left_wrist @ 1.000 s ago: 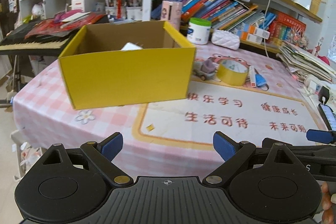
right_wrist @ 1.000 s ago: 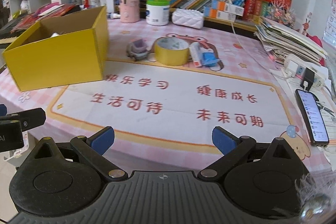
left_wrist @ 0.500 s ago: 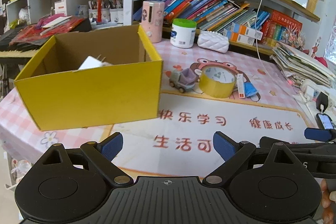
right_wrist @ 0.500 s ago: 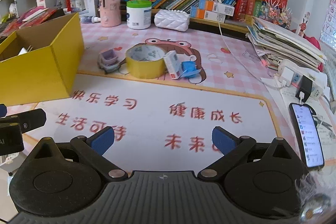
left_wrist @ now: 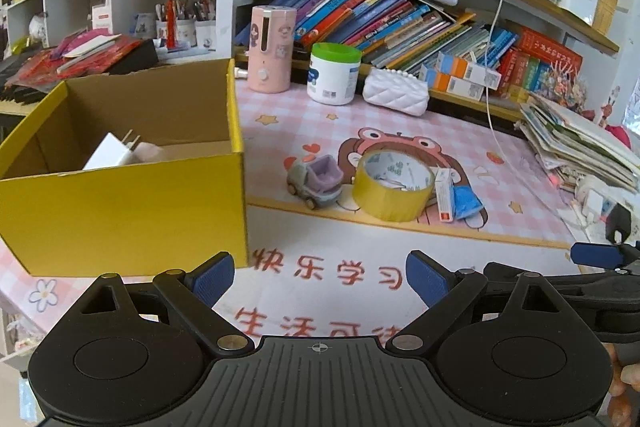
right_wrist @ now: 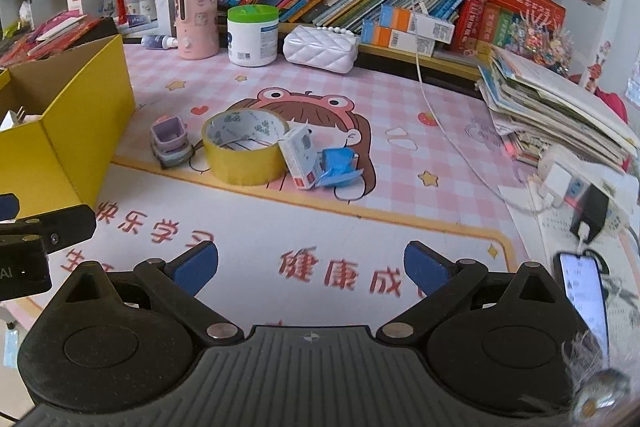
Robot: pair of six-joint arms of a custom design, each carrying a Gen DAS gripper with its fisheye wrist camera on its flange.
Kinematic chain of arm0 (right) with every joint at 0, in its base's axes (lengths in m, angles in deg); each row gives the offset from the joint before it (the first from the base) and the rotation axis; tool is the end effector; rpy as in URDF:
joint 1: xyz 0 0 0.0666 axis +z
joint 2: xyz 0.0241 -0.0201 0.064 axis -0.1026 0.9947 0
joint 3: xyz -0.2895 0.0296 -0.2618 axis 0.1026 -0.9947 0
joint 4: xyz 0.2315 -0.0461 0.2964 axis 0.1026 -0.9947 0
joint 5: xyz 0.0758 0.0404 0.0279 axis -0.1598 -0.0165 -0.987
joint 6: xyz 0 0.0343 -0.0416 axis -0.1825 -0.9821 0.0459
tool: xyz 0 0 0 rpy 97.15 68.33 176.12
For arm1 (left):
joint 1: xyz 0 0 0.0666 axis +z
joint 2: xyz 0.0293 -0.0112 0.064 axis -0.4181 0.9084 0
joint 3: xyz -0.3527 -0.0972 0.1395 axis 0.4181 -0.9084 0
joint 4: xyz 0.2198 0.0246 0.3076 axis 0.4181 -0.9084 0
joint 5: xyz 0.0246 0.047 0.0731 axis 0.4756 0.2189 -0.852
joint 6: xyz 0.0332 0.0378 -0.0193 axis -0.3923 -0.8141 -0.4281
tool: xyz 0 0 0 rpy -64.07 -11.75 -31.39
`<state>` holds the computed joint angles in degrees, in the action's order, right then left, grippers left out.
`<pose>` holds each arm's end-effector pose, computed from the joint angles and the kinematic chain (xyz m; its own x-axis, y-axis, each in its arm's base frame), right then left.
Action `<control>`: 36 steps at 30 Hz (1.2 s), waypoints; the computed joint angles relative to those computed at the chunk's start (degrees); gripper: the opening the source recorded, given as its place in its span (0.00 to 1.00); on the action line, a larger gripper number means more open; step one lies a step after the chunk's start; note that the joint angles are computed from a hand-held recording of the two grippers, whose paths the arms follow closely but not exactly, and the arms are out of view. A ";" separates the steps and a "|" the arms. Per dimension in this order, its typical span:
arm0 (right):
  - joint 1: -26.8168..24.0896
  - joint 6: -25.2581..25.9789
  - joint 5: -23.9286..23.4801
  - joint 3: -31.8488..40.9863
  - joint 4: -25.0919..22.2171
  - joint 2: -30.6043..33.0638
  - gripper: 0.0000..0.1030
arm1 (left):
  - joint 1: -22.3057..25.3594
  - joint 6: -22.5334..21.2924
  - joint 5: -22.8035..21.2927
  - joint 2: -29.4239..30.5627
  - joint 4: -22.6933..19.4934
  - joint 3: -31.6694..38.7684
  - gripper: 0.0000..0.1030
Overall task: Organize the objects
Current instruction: 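Withdraw both open tools from the box toward the toy car and blue item, then grasp the blue plastic item with the right tool while the left tool grasps the lavender toy car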
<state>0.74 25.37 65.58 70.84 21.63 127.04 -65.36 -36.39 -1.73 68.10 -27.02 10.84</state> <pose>0.4317 0.0545 0.4174 -0.6242 -0.2921 -0.7246 -0.3578 0.9314 -0.0673 0.3558 -0.2778 0.4257 -0.5904 -0.2664 -0.7619 -0.2759 0.9537 -0.1197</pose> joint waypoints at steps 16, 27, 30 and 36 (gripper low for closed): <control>-3.12 5.87 -7.88 7.69 0.09 9.39 0.97 | 0.64 0.80 -2.58 6.99 -0.60 6.72 0.92; -4.16 7.42 -11.94 10.69 0.86 13.77 0.97 | 2.05 -1.34 -4.42 10.67 -2.28 11.71 0.91; -4.18 7.97 -12.68 11.73 0.94 15.00 0.97 | 2.26 -2.21 -5.15 11.17 -1.71 12.36 0.91; -4.09 8.69 -14.16 13.31 0.67 17.11 0.97 | 2.90 -3.06 -4.98 12.61 -2.20 14.13 0.91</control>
<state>-3.35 34.06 51.42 84.14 22.30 144.15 -62.46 -39.45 -6.71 80.70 -29.21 24.97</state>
